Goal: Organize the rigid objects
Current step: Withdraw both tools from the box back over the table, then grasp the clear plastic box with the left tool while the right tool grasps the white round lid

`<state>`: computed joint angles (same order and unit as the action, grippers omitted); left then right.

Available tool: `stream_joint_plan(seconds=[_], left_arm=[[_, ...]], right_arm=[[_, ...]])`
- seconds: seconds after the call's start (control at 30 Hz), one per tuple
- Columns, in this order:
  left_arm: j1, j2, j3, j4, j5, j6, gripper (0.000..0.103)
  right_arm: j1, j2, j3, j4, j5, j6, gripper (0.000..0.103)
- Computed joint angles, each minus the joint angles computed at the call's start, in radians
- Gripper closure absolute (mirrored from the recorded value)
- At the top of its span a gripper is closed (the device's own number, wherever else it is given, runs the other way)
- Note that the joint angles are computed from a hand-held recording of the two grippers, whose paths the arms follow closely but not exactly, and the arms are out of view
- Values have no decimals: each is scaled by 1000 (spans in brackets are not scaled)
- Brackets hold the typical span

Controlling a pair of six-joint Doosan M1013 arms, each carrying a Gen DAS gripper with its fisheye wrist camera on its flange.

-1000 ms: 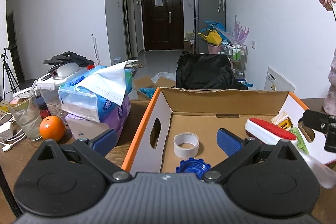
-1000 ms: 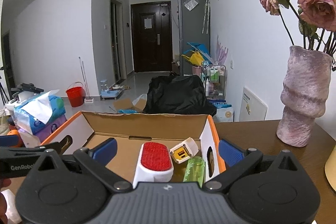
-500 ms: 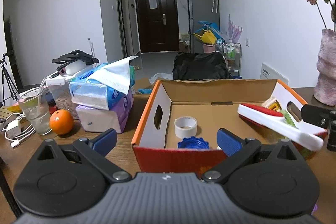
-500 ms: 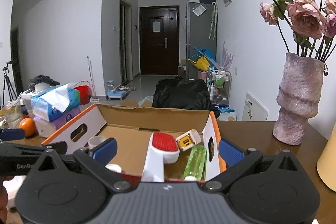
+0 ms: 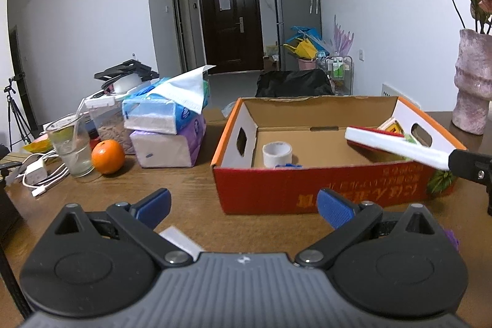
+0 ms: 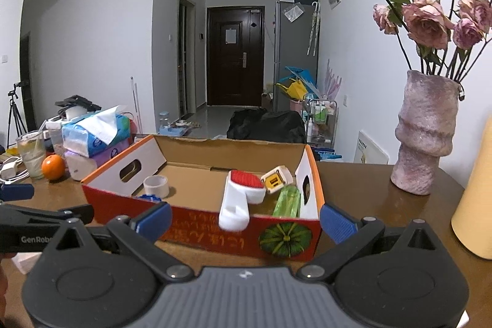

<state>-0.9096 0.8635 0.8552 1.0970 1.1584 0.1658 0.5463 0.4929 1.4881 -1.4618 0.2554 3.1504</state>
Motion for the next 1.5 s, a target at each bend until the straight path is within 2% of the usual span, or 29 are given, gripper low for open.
stream_joint_plan(seconds=[0.27, 0.53, 0.63, 0.87, 1.07, 1.27, 1.5], left_arm=[[-23, -39, 76, 0, 6, -41, 0], [-43, -77, 149, -5, 9, -84, 0], [-48, -91, 177, -12, 6, -99, 0], [-59, -126, 242, -16, 1, -137, 0], [-62, -147, 281, -24, -10, -167, 0], [-64, -161, 307, -28, -20, -191, 0], [-56, -163, 312, -50, -30, -201, 0]], right_arm=[[16, -31, 61, -19, 8, 31, 0], [34, -45, 96, 78, 17, -61, 0], [39, -47, 106, 137, 20, -114, 0], [43, -41, 111, 367, 28, -318, 1], [48, -35, 109, 485, 48, -412, 2], [55, -23, 96, 553, 64, -474, 10], [56, 3, 61, 647, 76, -548, 28]])
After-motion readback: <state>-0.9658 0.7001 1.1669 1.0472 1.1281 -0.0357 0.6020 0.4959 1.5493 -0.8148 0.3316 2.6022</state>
